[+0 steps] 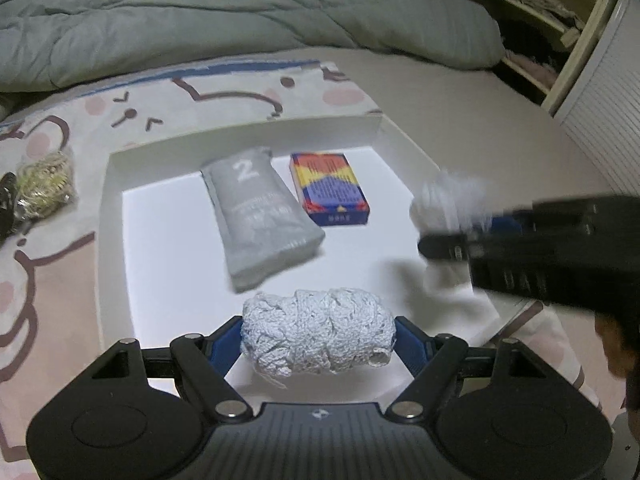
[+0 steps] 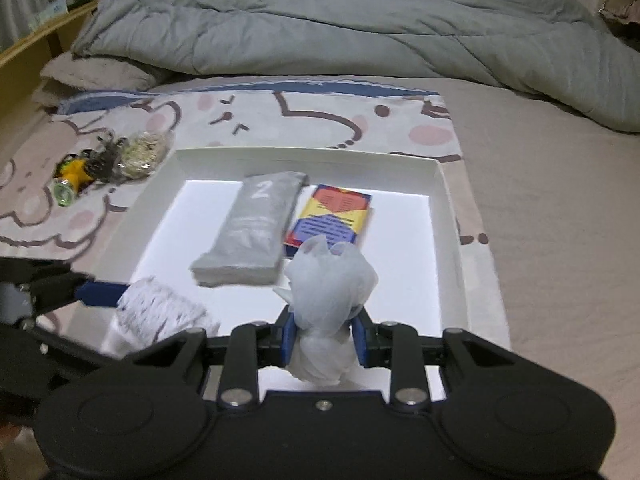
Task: Organize objects
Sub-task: 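Lower the cotton tuft into the tray and open the right tool while the left tool holds the cloth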
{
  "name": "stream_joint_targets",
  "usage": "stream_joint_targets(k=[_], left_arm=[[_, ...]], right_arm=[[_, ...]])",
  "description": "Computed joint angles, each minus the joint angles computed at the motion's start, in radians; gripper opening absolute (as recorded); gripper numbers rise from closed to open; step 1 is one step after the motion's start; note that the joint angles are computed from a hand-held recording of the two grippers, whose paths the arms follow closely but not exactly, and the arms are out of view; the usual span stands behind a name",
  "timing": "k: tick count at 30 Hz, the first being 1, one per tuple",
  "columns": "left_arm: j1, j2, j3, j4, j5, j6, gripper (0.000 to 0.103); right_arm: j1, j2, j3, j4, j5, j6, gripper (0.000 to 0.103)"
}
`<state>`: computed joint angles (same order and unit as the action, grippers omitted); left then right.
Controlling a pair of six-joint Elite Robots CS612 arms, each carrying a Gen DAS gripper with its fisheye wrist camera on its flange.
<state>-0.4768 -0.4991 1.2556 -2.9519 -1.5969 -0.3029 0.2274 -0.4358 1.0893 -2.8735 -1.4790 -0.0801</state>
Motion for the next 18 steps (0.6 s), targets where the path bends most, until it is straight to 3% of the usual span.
stream_joint_targets(k=[5,18], left_arm=[[0.001,0.022,-0.034,0.02,-0.025,-0.007,0.079],[0.005,0.099,-0.177,0.053,-0.091,0.023,0.079]], right_arm=[[-0.009,0.04,-0.07,0.013,-0.042,0.023,0.031],[-0.017,0.188,-0.346,0.106,-0.064,-0.086,0.031]])
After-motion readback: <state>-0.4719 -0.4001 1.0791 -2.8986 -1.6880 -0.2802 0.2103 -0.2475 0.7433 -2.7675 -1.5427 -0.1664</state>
